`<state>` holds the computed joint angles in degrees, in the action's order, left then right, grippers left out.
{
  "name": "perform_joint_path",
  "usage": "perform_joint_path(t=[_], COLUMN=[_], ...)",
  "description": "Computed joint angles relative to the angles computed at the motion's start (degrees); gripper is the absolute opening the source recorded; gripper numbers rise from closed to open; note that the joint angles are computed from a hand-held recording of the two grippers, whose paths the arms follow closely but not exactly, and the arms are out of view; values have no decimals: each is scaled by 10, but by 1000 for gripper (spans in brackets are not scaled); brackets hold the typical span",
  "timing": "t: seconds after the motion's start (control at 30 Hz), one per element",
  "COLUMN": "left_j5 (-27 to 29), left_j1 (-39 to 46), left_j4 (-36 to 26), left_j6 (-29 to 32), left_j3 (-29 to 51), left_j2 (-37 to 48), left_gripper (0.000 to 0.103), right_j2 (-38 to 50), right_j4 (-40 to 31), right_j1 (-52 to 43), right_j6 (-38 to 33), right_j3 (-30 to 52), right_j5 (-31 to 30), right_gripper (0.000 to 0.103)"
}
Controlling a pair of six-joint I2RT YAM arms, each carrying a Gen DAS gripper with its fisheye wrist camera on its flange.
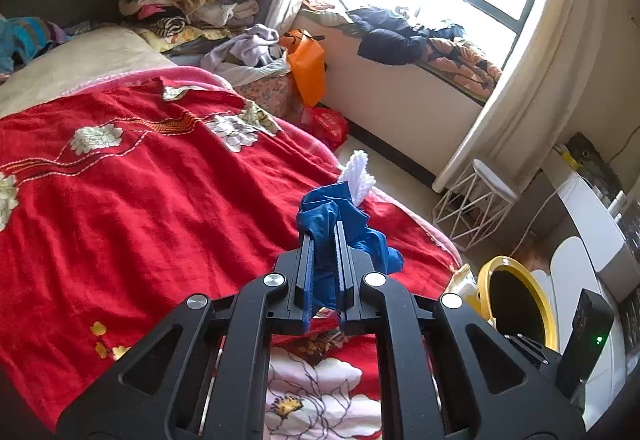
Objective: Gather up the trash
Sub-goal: 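Grasp the blue bag with the left tool while the right grasps the yellow wrapper, then carry the blue bag and yellow wrapper with both tools over the yellow bin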
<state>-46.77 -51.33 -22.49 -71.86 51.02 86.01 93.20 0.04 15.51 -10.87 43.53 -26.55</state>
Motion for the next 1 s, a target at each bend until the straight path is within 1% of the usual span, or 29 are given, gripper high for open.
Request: perform_joint_path(t=[0.47,1.0], left_j5=[6,38], left_j1=[-19,-34], left_j4=[13,52], left_j6=[60,132], left_j3=[62,145], left_j2=[50,130], left_gripper=[5,5], right_j2=[-39,-47], right_j4=[-5,-7], right_j1=[-42,-125], right_j6=[11,18], right_j3=[-4,13], right_j5=[-12,-21], right_gripper=[37,37])
